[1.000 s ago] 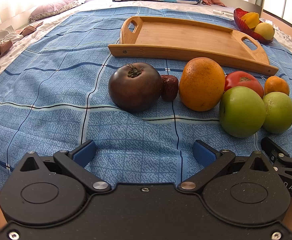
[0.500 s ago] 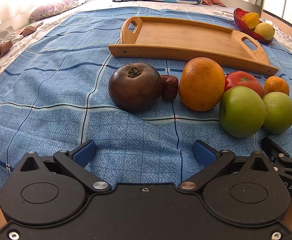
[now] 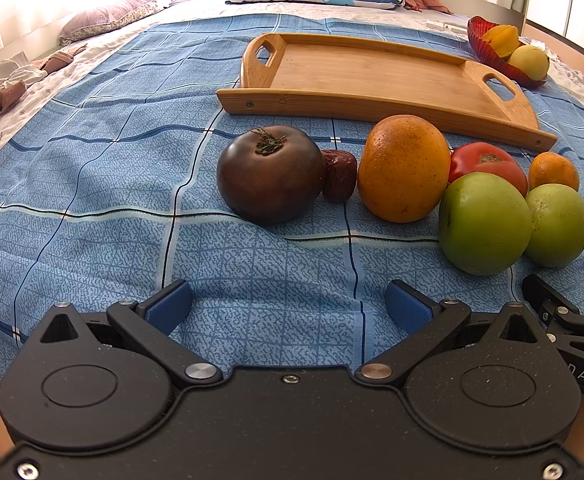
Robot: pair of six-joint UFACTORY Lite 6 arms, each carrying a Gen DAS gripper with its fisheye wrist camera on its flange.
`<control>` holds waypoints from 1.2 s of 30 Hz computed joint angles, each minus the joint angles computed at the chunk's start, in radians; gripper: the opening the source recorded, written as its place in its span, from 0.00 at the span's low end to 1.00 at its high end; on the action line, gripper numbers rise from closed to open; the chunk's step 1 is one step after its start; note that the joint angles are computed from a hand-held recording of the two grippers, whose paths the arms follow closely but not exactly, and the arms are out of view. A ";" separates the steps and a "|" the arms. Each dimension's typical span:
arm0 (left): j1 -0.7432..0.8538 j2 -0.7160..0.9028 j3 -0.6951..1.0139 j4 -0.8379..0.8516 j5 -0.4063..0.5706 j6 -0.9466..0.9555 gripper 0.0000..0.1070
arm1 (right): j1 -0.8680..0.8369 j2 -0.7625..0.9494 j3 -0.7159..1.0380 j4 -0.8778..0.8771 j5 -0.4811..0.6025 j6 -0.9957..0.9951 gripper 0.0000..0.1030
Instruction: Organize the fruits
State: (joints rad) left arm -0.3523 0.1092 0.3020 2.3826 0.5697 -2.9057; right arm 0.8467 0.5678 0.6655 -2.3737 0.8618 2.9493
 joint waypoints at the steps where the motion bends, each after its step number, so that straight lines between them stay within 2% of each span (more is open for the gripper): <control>1: -0.001 0.001 0.001 -0.001 0.000 0.001 0.96 | 0.001 0.000 0.001 0.002 0.000 0.000 1.00; 10: -0.015 0.006 0.007 -0.027 0.009 0.018 0.96 | 0.003 -0.002 0.004 0.016 -0.004 -0.006 1.00; 14: -0.031 0.008 0.008 -0.048 0.019 0.024 0.96 | 0.028 0.001 0.017 0.080 -0.002 -0.022 1.00; 19: 0.001 -0.034 -0.031 0.033 0.019 -0.034 0.96 | -0.001 -0.003 -0.010 -0.001 0.014 0.022 1.00; 23: 0.011 -0.023 -0.038 0.080 0.040 -0.037 0.96 | -0.002 -0.001 0.009 0.022 -0.014 -0.013 1.00; 25: 0.018 -0.012 -0.040 0.109 0.054 -0.061 0.96 | 0.006 0.012 0.016 0.034 -0.002 -0.016 1.00; 27: 0.003 0.016 -0.048 0.122 0.108 -0.092 0.96 | 0.006 0.017 0.015 0.026 0.005 -0.007 1.00; 29: -0.029 0.031 -0.049 0.082 0.140 -0.086 0.96 | 0.001 0.013 0.007 0.009 0.010 0.008 1.00; 32: -0.039 -0.005 -0.049 0.054 0.111 -0.067 0.96 | 0.003 0.008 -0.017 -0.017 0.046 0.051 1.00; 36: -0.011 -0.089 -0.087 0.154 0.101 -0.130 0.96 | 0.032 0.003 -0.048 -0.025 0.125 0.067 0.97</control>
State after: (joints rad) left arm -0.3634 0.0206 0.2150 2.5364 0.6710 -3.0354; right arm 0.8790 0.5711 0.6179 -2.3986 0.9865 3.0163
